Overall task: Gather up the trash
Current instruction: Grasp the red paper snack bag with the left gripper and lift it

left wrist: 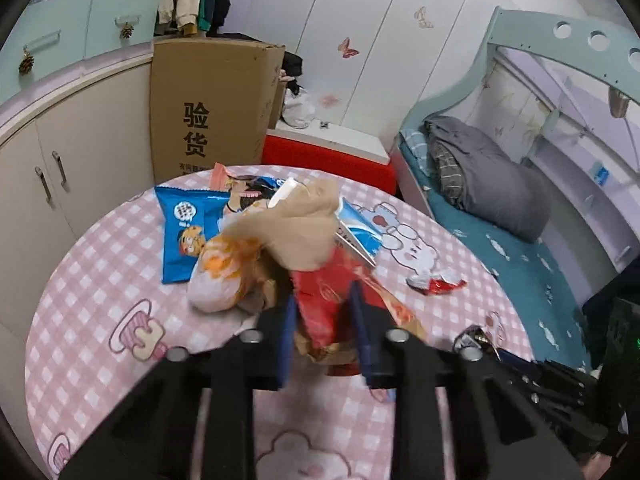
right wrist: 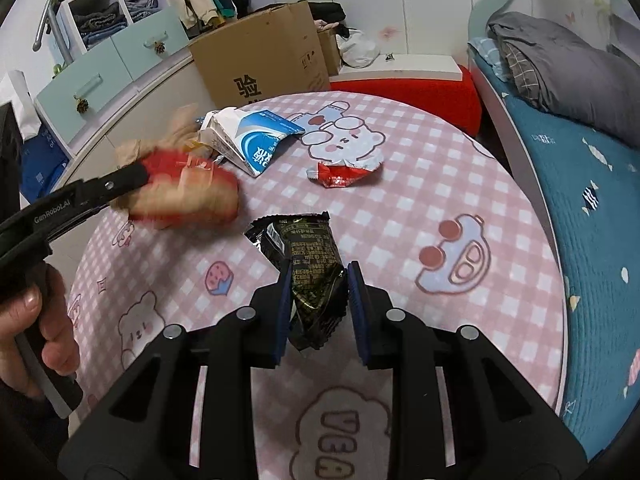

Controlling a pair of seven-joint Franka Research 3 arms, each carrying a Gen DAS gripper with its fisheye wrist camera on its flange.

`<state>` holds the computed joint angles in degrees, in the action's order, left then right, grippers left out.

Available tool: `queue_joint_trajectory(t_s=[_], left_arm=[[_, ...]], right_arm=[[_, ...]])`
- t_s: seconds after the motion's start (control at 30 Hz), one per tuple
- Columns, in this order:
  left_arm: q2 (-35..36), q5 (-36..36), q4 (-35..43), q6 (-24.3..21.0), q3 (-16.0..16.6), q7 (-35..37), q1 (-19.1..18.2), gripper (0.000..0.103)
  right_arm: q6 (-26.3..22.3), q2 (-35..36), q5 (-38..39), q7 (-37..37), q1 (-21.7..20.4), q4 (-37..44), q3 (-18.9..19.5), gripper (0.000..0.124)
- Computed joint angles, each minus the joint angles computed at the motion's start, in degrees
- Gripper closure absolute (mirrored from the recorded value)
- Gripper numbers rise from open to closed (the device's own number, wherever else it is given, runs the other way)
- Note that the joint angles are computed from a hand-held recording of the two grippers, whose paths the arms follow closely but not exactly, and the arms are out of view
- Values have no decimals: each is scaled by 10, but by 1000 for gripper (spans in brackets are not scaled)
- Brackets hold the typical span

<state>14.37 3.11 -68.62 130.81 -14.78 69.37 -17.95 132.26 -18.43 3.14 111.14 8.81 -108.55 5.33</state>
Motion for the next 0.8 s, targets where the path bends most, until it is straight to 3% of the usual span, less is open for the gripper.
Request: queue_joint_trajectory(t_s=[0.33,0.47,0.5,0.57,0.67,0.8], left_arm=[[-165,-95,-213,72,2,72,24,91],[-214,-115,-260,66,14,107,15,89],[-220,-115,-267,64,16,109,14,85],[-223,-89,-273,45,15,78,19,32],[-224,-88,-273,24,24,46,25,28],[-229,-33,-273,9,25,10,39,27]], right_arm=[[-3,-38,17,0,7,-20,6,97],[-8,-47,19,2,9,-22,12,97],[-9,-48,19,3,10,-23,13,97],[-11,-49,22,2,13,-23,15,97],[-12,-52,23,2,19,-25,20,97],[-15,-55,22,1,22,-24,24,97]])
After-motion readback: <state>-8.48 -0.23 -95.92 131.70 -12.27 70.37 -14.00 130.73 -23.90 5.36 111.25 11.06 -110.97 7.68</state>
